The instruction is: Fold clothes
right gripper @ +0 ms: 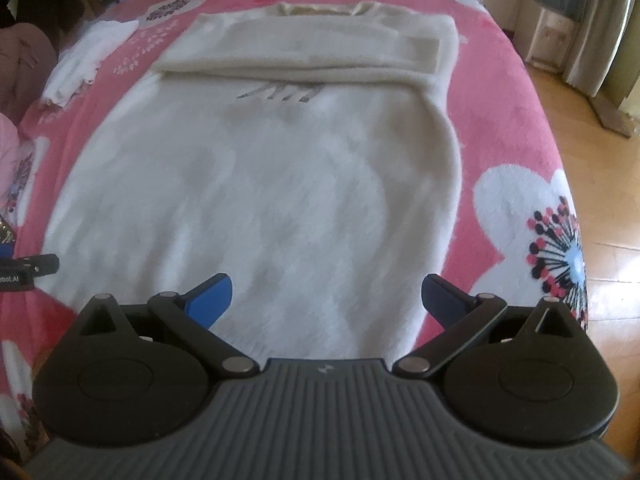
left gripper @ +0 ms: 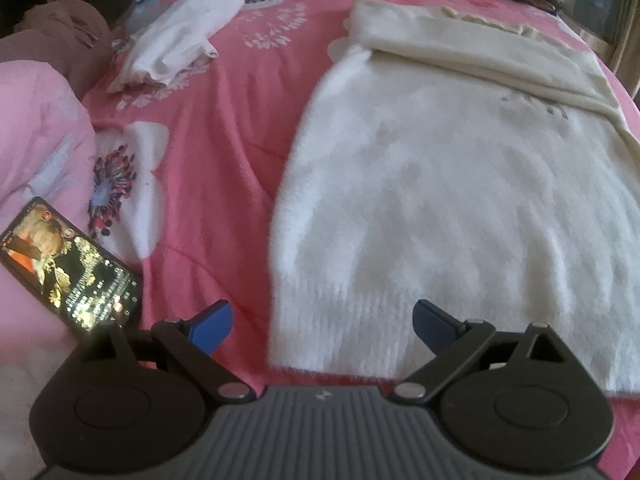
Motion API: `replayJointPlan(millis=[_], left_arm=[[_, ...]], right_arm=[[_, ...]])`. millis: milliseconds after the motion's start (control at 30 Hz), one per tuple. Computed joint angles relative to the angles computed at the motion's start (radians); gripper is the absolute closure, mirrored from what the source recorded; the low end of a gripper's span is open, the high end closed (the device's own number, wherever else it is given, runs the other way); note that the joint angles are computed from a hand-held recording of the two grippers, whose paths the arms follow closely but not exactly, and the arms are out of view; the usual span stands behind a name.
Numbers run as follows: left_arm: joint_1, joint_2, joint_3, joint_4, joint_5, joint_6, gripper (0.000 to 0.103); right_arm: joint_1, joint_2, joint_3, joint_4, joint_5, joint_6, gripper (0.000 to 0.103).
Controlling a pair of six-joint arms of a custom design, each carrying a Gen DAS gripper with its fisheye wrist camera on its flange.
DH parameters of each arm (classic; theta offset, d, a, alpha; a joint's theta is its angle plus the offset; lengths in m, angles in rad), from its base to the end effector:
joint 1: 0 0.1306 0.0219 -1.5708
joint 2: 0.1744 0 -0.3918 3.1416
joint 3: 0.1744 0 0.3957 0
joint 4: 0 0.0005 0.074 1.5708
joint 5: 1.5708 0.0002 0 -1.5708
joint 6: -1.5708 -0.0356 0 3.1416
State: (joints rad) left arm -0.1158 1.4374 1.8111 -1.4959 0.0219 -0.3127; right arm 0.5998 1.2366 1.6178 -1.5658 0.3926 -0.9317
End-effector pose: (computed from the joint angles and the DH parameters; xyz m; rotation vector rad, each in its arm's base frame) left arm 0.4505 -0.0537 0.5677 0.5791 2.6299 0.0310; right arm 0.3109 0.1955 0.5655 0.5285 2.5439 -0.0203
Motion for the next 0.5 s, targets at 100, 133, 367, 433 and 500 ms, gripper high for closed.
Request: replayJointPlan(millis=[100, 133, 367, 433, 500], left_arm=[[-0.003, -0.001, 0.000, -0.006, 0.008, -0.004, 0.005], [-0.004, -0.003, -0.001, -0.004, 0.011, -0.001, 0.005], [-0.015, -0.019, -0.020, 0.028, -0.021, 0.016, 0.003], [-0.020, -0.026, -0.031, 0.044, -0.046, 0.012, 0.002], [-0.019, -0.024, -0.029, 0.044, -0.048, 0.016, 0.002]], right_arm=[[-0.004, 0.007, 0.009, -0.012, -0.016, -0.005, 0.001], [-0.004, 0.008, 0.010, -0.016, -0.018, -0.008, 0.001], [-0.008, 0.010, 0.014, -0.021, -0.051, -0.019, 0.001], [-0.010, 0.004, 0.009, -0.008, -0.063, -0.012, 0.001], [-0.010, -0.001, 0.006, 0.004, -0.070, -0.008, 0.001]])
